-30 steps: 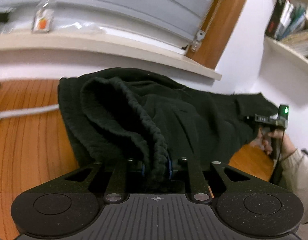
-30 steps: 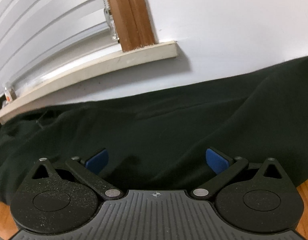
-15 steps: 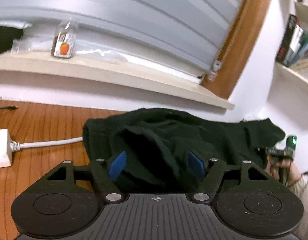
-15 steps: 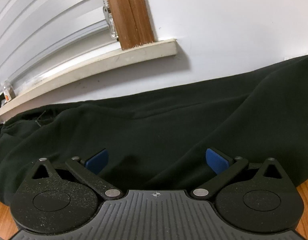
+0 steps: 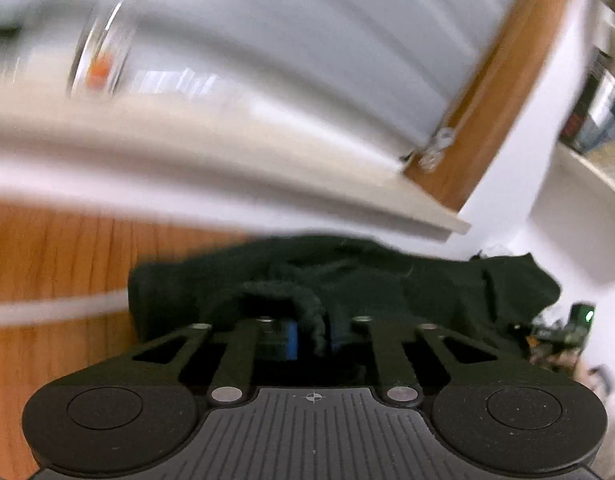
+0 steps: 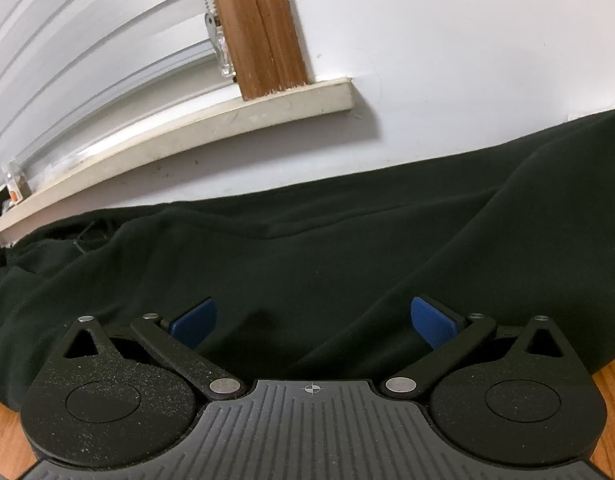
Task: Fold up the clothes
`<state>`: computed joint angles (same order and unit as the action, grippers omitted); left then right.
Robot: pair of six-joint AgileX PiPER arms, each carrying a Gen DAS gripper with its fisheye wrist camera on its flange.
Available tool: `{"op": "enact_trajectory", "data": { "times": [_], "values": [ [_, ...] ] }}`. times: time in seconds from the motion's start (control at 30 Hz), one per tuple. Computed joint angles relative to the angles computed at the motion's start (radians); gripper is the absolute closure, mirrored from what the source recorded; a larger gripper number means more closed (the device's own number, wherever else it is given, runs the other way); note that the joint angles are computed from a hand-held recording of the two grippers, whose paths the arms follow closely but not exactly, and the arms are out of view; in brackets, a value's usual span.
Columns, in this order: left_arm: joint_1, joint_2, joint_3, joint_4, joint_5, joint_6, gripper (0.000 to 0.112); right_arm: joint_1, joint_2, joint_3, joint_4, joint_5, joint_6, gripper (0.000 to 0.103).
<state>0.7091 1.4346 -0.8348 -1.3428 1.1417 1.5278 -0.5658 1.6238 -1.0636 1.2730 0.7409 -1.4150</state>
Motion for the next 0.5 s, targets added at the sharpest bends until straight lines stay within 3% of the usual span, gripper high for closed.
{"op": "enact_trajectory", "data": {
  "times": [0.07, 0.17, 0.23, 0.33, 0.43, 0.5],
  "values": [
    [0.036, -0.073, 0.049, -0.123, 0.026, 0.09, 0.102, -0.003, -0.001, 0.002, 0.004, 0.003, -0.004, 0.0],
    [0.054, -0.134, 0.075, -0.31, -0.006, 0.175, 0.102, -0.006, -0.001, 0.005, 0.012, 0.009, -0.013, 0.0],
    [-0.039, -0.045, -0.008, -0.267, -0.169, 0.178, 0.098, -0.004, -0.001, 0.003, 0.008, 0.006, -0.01, 0.0],
    [-0.149, 0.099, -0.126, -0.049, -0.371, -0.015, 0.091, 0.0, 0.001, -0.001, 0.002, 0.001, -0.005, 0.0],
    [-0.128, 0.096, -0.078, -0.087, -0.377, 0.051, 0.063, -0.001, 0.002, -0.003, -0.003, 0.001, -0.003, 0.0],
    [-0.093, 0.083, -0.06, -0.081, -0.346, 0.063, 0.062, -0.003, 0.004, -0.006, -0.007, 0.005, 0.0, 0.0]
  ]
}}
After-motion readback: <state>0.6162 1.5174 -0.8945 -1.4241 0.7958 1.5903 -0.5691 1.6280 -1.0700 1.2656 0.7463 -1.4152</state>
